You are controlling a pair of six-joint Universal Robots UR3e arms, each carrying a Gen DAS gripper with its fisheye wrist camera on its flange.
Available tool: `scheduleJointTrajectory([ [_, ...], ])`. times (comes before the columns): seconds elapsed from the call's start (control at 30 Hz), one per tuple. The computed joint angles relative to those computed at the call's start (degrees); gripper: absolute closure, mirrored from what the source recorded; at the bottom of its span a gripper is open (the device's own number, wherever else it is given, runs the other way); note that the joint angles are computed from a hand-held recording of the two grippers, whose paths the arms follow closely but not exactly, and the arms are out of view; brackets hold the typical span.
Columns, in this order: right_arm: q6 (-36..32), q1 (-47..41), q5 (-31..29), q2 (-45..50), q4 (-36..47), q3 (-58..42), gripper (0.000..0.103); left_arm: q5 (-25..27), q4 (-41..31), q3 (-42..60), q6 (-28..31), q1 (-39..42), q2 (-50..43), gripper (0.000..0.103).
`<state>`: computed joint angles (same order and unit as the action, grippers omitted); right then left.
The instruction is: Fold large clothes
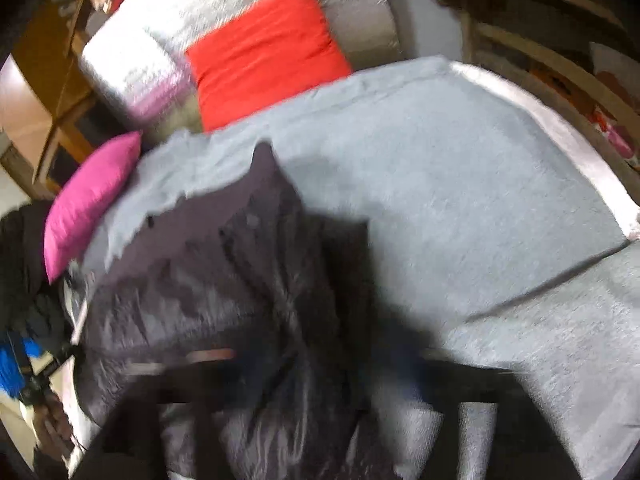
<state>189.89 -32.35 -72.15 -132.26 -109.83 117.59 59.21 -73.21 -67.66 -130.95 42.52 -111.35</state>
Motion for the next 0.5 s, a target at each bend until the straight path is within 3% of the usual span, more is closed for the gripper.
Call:
scheduleJointTrajectory([
  [0.13,-0.58,0.48,1.47,3.60,-0.69,-1.17,0.013,0.86,1.72,-1.38,0.25,-1.32,0.29,0.050],
  [0.23,0.64,5.71,-2.25,9.31,-3.88,-2.30,0.017,2.26,4.53,-3.78,-0.34,-2.44,0.88,0.050],
  [0.27,1.90,7.83,-4.70,10.78,-6.05,-2.26,0.022,3.36,6.24,-5.02,-0.38,-3.07,1.17,0.050],
  [0.3,2.00,9.63,-7.07,12.51,-6.18,-2.86,0.065,4.60,7.10,-5.57,-0.21,-3.82,1.07,0.050],
  [0.33,1.46,10.17,-7.50,14.94,-6.16,-3.59,0.073,5.12,7.50,-6.03,-0.05,-4.16,1.03,0.051],
  [0.43,3.55,13.54,-11.32,17.47,-8.07,-4.11,0.074,5.87,8.06,-6.20,-0.75,-4.70,0.53,0.051],
  [0.5,4.09,11.99,-9.53,16.46,-8.24,-3.15,0.072,5.22,7.08,-5.92,-1.16,-4.18,0.87,0.051],
])
